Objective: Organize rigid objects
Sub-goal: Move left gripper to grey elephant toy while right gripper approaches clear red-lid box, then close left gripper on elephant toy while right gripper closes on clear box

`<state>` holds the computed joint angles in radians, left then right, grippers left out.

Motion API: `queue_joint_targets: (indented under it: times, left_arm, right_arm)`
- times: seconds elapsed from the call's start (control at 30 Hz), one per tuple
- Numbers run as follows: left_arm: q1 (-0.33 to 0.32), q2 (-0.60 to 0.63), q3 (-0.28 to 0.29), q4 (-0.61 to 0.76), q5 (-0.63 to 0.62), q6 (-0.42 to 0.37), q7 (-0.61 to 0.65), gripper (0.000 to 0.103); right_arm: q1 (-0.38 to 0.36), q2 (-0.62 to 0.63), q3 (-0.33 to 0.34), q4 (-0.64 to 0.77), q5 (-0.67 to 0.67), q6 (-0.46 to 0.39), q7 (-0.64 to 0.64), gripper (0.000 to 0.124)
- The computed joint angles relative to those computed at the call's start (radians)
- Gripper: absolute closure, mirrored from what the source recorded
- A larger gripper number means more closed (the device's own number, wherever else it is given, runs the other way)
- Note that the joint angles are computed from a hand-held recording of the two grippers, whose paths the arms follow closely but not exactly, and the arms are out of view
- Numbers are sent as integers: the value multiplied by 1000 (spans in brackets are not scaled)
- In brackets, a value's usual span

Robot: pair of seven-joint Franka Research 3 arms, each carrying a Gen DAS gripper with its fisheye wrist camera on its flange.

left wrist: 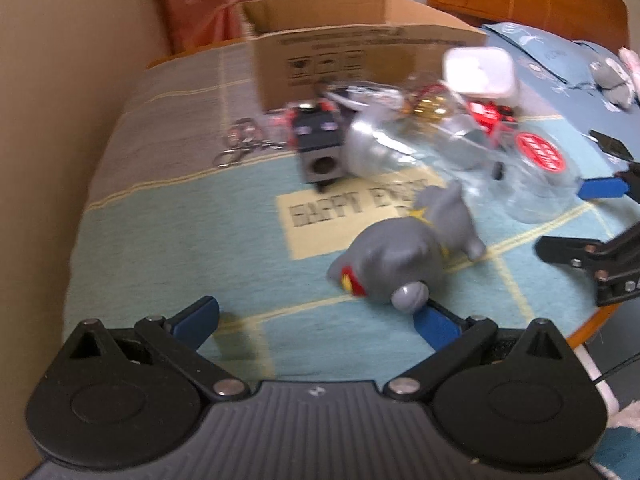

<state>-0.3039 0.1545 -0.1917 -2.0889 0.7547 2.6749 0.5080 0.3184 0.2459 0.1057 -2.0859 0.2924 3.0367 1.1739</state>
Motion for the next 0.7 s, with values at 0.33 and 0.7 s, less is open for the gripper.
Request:
queue_joint_targets:
  times: [0.33,0.7]
  left_arm:
    - [15,-5,12,-11,28,-6,-105,0]
    - [-6,-36,0,-50,205,76,-179,1]
  right_arm:
    - [-29,1,39,-13,61,40,-68,21]
    - [-101,5,133,-31,177,104,-190,21]
